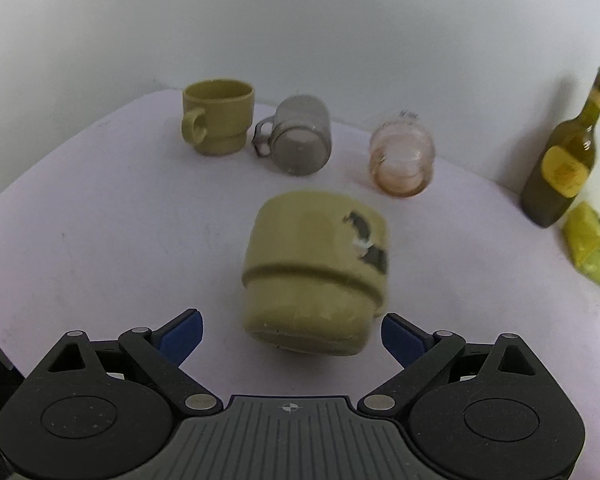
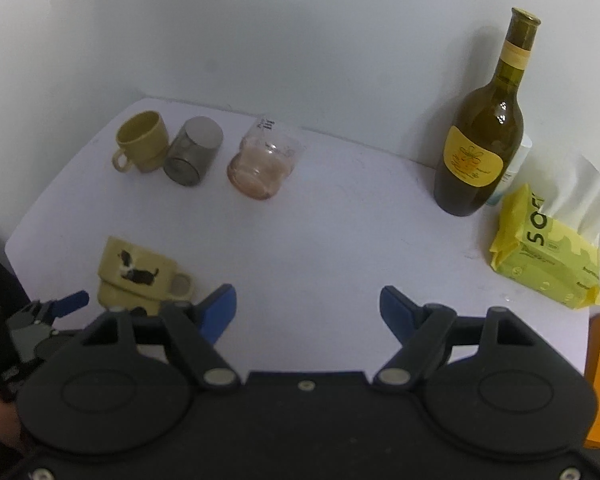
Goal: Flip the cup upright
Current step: 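Bring the left tool to the held mug and close on its body, then rotate the dog-print mug with the left tool so its opening faces up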
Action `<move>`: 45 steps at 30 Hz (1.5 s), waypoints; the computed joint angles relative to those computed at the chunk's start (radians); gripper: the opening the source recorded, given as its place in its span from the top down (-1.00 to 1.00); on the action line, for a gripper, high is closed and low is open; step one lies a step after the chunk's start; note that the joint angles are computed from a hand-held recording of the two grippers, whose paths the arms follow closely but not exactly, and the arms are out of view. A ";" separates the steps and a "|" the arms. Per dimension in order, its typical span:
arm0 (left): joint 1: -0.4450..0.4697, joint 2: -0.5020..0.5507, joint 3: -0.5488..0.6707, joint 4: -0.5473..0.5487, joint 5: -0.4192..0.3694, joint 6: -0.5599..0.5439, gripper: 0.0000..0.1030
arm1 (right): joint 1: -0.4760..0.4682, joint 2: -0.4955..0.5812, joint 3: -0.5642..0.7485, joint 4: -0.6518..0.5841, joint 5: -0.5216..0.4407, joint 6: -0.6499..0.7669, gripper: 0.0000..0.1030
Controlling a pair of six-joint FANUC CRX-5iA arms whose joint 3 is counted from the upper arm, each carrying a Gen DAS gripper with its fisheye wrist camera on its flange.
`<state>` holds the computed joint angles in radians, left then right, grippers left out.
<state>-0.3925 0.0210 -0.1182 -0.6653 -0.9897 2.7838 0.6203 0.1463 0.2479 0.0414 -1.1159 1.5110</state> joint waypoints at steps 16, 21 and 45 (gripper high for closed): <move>-0.027 -0.005 -0.055 -0.143 0.132 -0.087 -0.42 | 0.054 -0.044 -0.078 0.112 0.008 -0.125 -0.50; 0.009 -0.017 -0.056 -0.048 0.142 -0.174 -0.36 | 0.060 -0.053 -0.087 0.134 0.023 -0.171 -0.50; 0.244 0.081 0.188 0.507 -0.243 -0.556 -0.36 | -0.016 -0.049 -0.074 0.020 0.164 -0.294 -0.50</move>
<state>-0.1488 0.1021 0.0701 -0.1582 -1.2327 2.2276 0.6048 0.0976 0.1743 0.0618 -0.9514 1.2173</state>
